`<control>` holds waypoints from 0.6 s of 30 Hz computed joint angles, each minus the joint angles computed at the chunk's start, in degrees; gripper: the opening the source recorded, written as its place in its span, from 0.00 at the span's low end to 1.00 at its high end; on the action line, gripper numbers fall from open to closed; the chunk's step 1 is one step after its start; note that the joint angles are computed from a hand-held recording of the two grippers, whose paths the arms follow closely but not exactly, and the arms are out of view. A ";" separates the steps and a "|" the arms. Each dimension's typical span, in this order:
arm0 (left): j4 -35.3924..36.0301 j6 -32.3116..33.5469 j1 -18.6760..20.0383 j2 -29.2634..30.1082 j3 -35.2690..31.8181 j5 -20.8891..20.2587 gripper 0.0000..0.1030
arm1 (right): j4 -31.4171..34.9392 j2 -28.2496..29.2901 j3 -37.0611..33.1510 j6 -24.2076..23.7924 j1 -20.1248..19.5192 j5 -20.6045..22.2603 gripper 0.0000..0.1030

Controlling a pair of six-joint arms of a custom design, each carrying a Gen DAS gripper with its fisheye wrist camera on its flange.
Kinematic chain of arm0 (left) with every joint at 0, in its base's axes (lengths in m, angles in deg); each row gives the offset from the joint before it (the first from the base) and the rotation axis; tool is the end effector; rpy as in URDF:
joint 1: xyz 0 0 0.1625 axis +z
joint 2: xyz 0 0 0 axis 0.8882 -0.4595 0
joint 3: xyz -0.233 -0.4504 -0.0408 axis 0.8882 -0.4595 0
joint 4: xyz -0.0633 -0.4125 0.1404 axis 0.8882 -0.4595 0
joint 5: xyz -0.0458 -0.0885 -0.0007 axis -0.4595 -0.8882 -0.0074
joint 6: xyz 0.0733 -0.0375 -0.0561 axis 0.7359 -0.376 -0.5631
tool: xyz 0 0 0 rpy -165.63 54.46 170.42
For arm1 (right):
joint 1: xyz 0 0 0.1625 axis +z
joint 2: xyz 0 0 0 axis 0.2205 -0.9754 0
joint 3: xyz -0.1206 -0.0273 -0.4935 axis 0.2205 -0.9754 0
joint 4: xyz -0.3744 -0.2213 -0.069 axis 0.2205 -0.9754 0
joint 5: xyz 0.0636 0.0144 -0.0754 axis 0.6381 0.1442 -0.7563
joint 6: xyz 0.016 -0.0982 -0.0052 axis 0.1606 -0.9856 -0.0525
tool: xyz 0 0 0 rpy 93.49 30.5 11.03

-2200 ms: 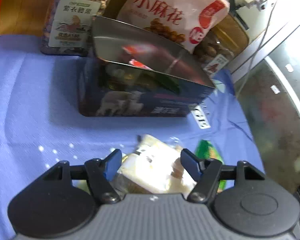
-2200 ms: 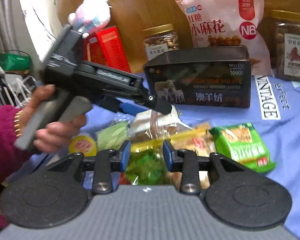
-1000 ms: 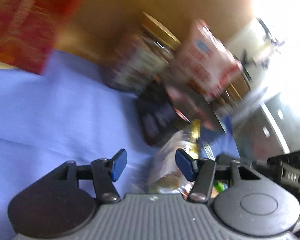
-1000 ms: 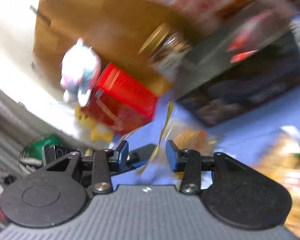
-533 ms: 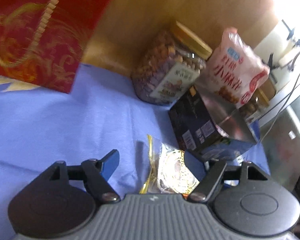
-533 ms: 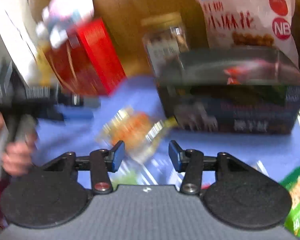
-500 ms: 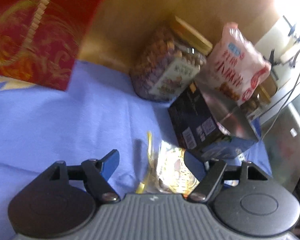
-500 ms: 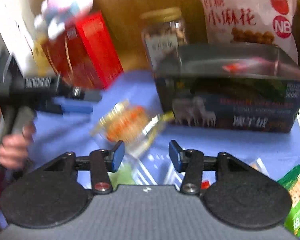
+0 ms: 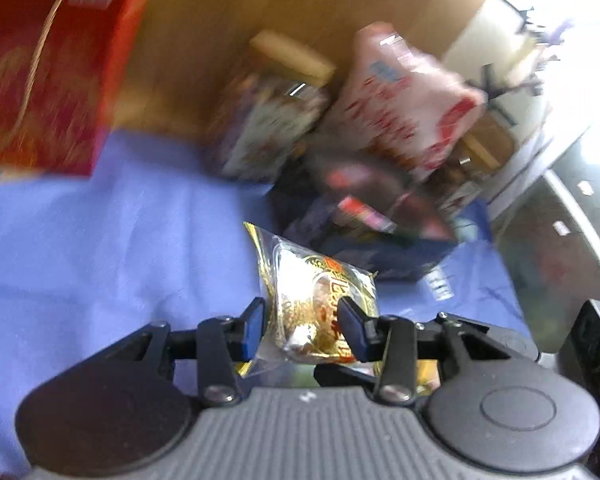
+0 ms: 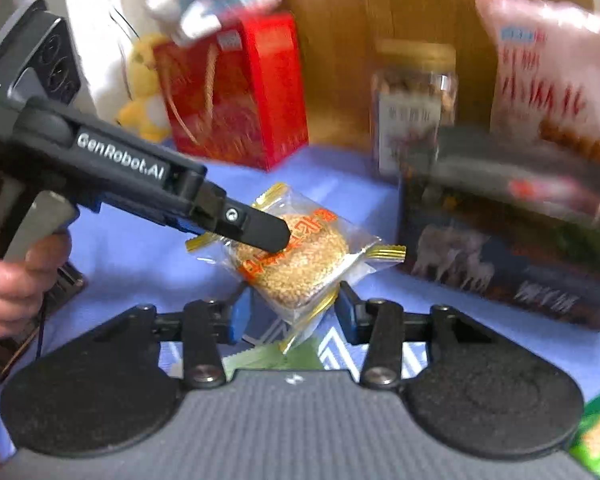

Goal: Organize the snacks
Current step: 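Carry the cake packet into the black tin and release it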

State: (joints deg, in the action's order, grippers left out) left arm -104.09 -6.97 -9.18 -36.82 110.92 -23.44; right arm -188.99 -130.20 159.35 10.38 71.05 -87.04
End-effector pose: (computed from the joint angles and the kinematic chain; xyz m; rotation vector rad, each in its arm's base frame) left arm -0.3276 -0.7555 0.0678 0.2421 2.6986 -0.9903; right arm 0.0633 -0.7715 0.2755 1.3679 -2.5362 0.7257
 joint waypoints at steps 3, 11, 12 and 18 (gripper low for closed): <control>-1.74 5.53 -1.38 2.51 -5.25 0.78 0.38 | -1.20 -0.81 -2.24 -0.37 0.03 2.85 0.46; 13.24 6.16 0.71 15.11 -31.38 1.64 0.40 | 3.43 6.32 -18.85 2.62 1.08 -3.48 0.46; 15.20 6.04 0.97 16.67 -34.19 2.97 0.41 | 5.76 7.76 -21.56 3.54 1.09 -4.48 0.46; 22.86 4.89 2.01 21.47 -42.71 9.74 0.43 | 8.96 12.93 -27.86 3.21 1.29 -9.02 0.49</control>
State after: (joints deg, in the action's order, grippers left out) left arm -81.23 -2.07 -7.18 -15.35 68.21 -13.70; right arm -180.03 -117.27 131.49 13.60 72.34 -96.06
